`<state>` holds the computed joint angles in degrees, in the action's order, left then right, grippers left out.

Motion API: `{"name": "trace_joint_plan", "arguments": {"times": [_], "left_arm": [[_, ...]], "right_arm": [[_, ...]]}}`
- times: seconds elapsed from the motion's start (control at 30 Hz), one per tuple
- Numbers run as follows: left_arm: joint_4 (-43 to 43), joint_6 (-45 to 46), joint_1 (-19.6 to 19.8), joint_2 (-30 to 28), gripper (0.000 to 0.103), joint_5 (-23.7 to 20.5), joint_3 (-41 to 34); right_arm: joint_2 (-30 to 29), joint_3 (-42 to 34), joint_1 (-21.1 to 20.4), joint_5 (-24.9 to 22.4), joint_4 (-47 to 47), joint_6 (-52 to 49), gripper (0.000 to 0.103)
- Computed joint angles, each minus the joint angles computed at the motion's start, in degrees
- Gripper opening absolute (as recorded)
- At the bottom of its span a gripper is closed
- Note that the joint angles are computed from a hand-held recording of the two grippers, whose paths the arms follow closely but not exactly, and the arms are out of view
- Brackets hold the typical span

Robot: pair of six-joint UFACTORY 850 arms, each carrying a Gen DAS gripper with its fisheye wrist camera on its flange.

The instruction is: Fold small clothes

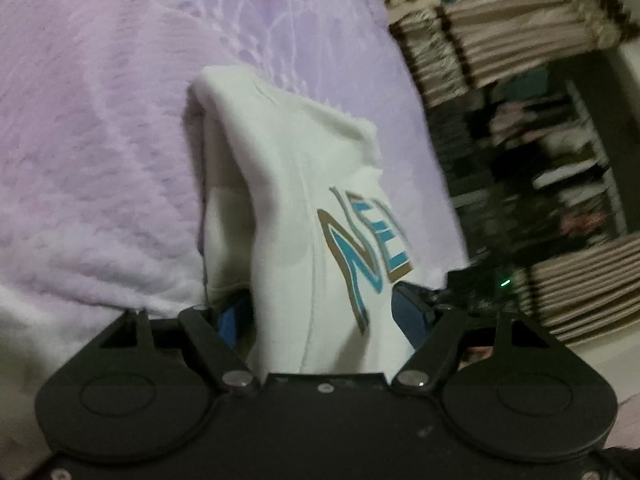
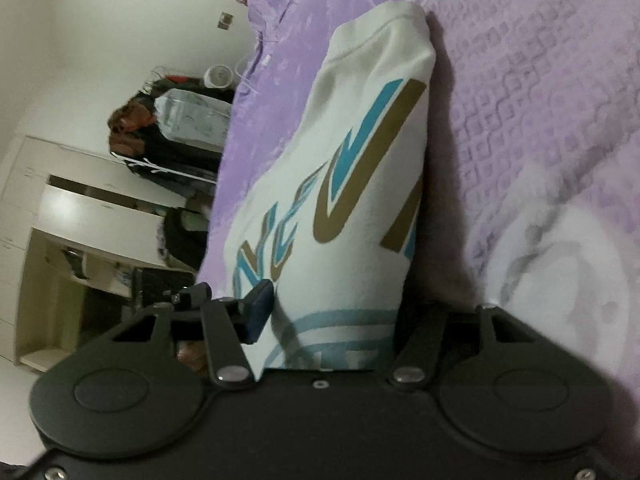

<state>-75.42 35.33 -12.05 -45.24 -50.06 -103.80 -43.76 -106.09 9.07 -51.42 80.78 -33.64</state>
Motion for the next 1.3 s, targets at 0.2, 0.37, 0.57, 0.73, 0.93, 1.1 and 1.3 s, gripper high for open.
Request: {"name": "trace_joint_plan", "arguments": {"times": [0.2, 0.37, 0.57, 0.73, 0.93, 1.1, 1.3], "left_arm": [[3.4, -5.3, -0.2, 2.6, 0.031, 3.6, 2.9], [-1.2, -8.1, 2.5, 0.9, 0.044, -3.6, 4.2], [-13.8, 2.9, 1.5, 0.7, 0.089, -4.1, 6.7], [-17.0, 8.7, 0.8, 1.5, 0.089, -4.4, 7.1], [-20.2, 10.4, 1.4, 5.5, 0.047, -2.7, 12.5], [-14.5, 4.1, 0.2, 5.8, 0.02, 1.2, 10.2], [-19.7, 6.5, -1.6, 6.2, 0.019, 1.3, 9.6]], "right_arm": [[0.2, -1.3, 0.3, 1.4, -4.1, 4.6, 0.039], [-0.1, -2.2, -0.3, -1.4, -7.0, 5.6, 0.038], [0.7, 0.0, -1.0, -2.3, -4.8, 4.3, 0.041], [0.7, 1.4, -0.6, -0.7, 0.1, 3.1, 0.042], [2.7, 4.9, -1.1, -0.7, 4.7, -0.7, 0.031], [4.7, 6.3, -1.2, -0.9, 7.0, -2.8, 0.029], [6.0, 6.6, -1.5, -0.6, 7.6, -2.7, 0.029]]}}
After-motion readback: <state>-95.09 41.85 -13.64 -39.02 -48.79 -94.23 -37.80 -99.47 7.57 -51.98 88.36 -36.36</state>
